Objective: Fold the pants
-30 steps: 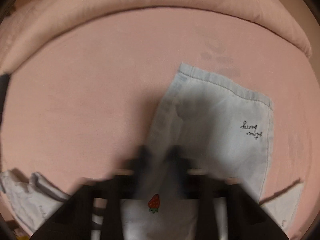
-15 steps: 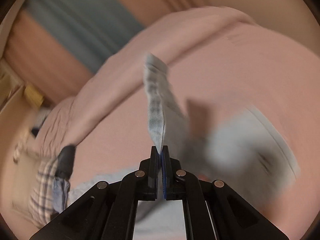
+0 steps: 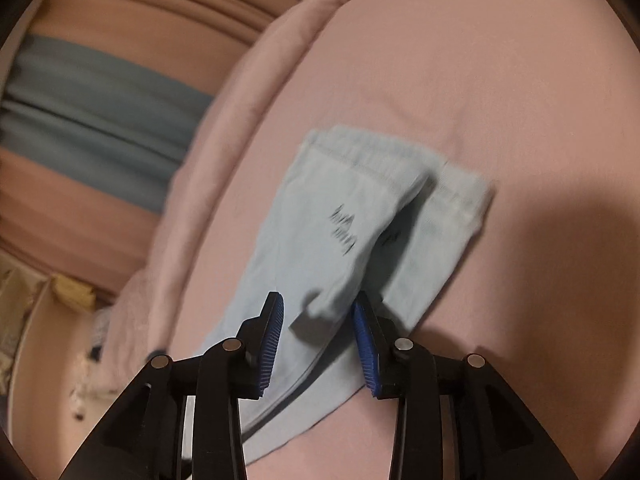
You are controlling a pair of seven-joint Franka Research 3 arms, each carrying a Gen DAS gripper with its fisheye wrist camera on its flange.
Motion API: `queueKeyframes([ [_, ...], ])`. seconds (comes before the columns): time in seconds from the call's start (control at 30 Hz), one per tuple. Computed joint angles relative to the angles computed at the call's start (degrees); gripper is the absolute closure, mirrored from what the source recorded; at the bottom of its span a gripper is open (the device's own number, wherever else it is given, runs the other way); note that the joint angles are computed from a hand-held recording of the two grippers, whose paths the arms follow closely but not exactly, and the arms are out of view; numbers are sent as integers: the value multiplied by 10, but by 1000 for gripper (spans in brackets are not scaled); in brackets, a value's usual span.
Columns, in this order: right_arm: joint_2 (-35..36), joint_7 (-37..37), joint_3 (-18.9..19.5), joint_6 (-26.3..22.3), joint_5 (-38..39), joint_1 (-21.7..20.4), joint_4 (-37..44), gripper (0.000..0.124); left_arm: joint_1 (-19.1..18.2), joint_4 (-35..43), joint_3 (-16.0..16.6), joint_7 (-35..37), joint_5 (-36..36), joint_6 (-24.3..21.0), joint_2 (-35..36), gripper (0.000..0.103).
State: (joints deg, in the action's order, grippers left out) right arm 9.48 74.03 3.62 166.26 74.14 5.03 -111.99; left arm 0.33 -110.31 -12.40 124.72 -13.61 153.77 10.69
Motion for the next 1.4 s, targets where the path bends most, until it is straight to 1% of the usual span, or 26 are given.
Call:
queueKeyframes([
  [0.03,5,25,-5,1,-20,1,0,95,-1,-1,0,-3,1,1,0,94],
  [0.07,10,39,-5,9,-24,1,5,115,-1,-1,0,-2,0,1,0,94],
  [0.1,11,56,-6,21,-43,6,6,120,-1,-7,-1,-2,-2,4,-5,94],
  [0.13,6,51,-3,32,-42,5,1,120,-2,-9,-1,-4,-1,5,-7,94],
  [0.27,-25,-71,17,105,42,9,-18,120,-5,-26,-1,8,-1,20,-18,93],
  [0.3,-25,-75,14,111,43,12,-18,120,-13,-29,8,-20,26,30,-18,93],
  [0.4,-8,80,-25,54,-72,22,-26,120,-12,-22,8,-32,33,20,-12,92],
  [0.5,11,41,20,30,5,-32,-12,120,-12,-22,10,-49,38,12,-15,87],
  [0.53,8,59,25,26,-15,-39,-13,120,-9,-24,9,-46,33,6,-21,83],
  [0.57,2,106,10,30,-75,-25,-21,115,-7,-29,10,-46,30,-3,-30,78],
  [0.63,-21,259,-75,58,-276,52,-54,100,2,-42,10,-21,-13,-18,-55,66],
  [0.67,-33,339,-125,70,-377,94,-68,89,9,-55,10,13,-69,-23,-75,55],
  [0.7,-41,420,-156,79,-477,116,-78,86,10,-63,16,38,-114,-26,-88,41],
  [0.73,-49,465,-167,80,-562,119,-79,85,12,-68,25,63,-166,-30,-101,36],
  [0.77,-49,470,-157,80,-608,114,-65,85,9,-68,33,71,-191,-28,-104,33],
  [0.83,-28,375,-79,50,-577,65,-15,85,4,-58,46,47,-196,-14,-96,33],
  [0.9,17,174,19,-19,-440,18,71,85,4,-40,51,8,-188,-5,-75,34],
  [0.93,40,114,47,-48,-404,11,105,85,6,-33,51,-3,-190,-5,-65,34],
  [1.0,79,61,58,-96,-391,31,159,85,8,-26,49,-37,-164,1,-46,36],
  [1.13,131,30,47,-156,-450,85,213,85,10,-60,50,-75,-81,30,-34,34],
  [1.17,140,40,38,-171,-470,96,219,86,26,-78,31,-29,-117,58,-38,34],
  [1.2,148,43,30,-156,-486,106,214,89,33,-84,25,-3,-137,65,-43,34],
  [1.23,138,10,21,-121,-471,118,191,90,34,-80,28,-13,-129,51,-46,33],
  [1.27,134,14,31,-118,-494,109,185,90,37,-71,33,-25,-123,33,-46,37],
  [1.37,127,22,23,-176,-510,107,207,88,54,-68,44,-15,-168,27,-66,40],
  [1.4,115,15,26,-171,-502,103,193,88,61,-68,51,-3,-193,30,-73,39],
])
